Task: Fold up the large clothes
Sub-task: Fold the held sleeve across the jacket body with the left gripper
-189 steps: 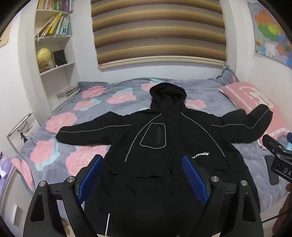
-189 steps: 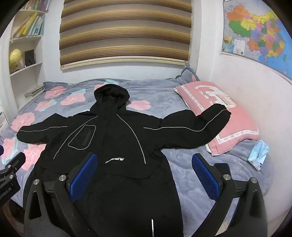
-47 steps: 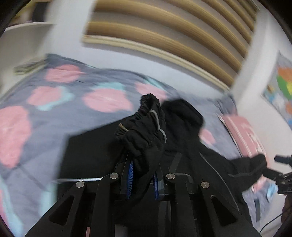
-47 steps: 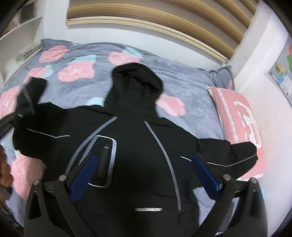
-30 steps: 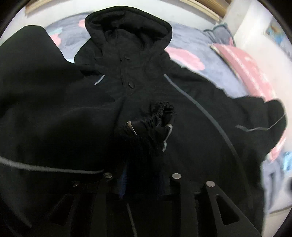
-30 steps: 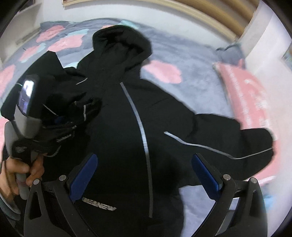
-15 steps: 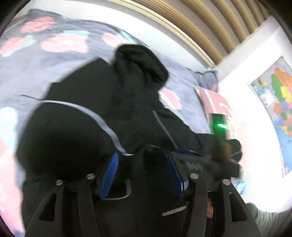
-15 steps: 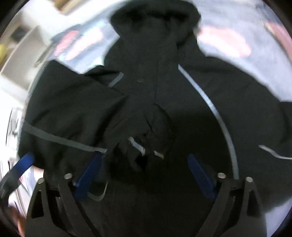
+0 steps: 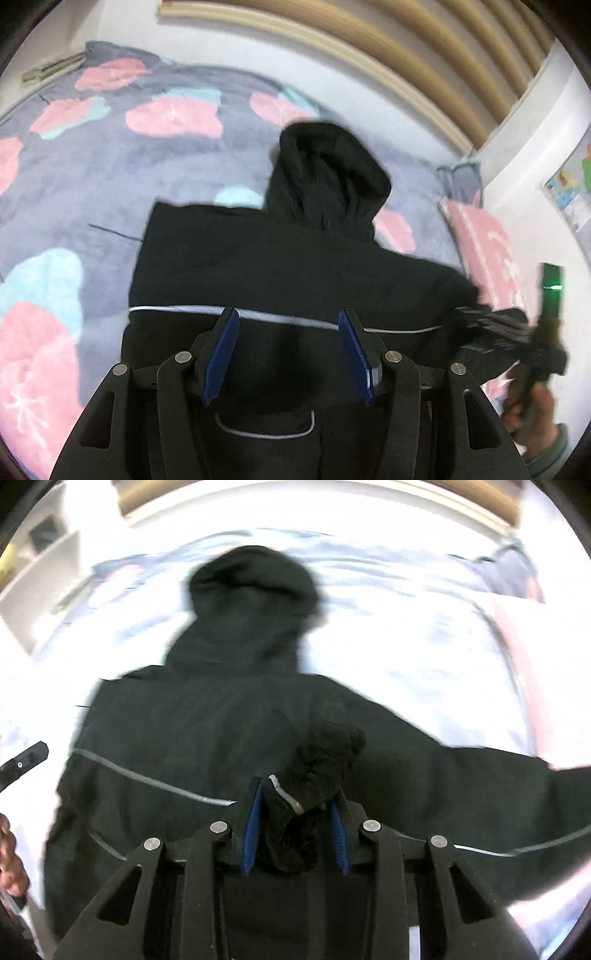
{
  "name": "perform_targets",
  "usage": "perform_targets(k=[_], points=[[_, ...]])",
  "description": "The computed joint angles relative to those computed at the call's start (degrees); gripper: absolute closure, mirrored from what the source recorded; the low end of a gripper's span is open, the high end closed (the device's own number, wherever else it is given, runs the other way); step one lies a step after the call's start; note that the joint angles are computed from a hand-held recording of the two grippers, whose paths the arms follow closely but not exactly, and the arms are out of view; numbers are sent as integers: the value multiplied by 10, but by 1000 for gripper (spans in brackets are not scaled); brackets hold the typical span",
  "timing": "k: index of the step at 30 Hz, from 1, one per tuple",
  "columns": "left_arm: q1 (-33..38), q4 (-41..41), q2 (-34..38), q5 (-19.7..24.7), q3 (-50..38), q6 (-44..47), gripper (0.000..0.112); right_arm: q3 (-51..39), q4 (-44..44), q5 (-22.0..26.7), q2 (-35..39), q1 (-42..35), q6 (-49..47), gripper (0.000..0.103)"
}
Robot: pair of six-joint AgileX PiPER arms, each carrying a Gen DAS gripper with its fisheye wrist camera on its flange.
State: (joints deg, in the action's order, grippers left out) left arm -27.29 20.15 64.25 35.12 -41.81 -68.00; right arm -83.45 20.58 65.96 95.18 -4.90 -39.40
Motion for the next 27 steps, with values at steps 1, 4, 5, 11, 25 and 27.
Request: perform_targets(k=[1,4,5,11,25,27], points=[[0,-3,31,-14,-1,0,55,9,-9,-8,10,-12,4,66],[6,-9,164,-33,-20,6,55,48,-44,-50,40,-34,11,66],[11,-17,193,-36,-23,12,55,57,-53,-61,54,-40,6,66],[8,-1,245,-33,-30,9,55,90,-34,-69,82,-71,-17,60],[-77,18,220,-6,-13,-84,55,210,-55,-144,-13,1,-25,46],[-86,21,242,2,-22,-83,55,238,-45,-171,-14,-5,-51,46]])
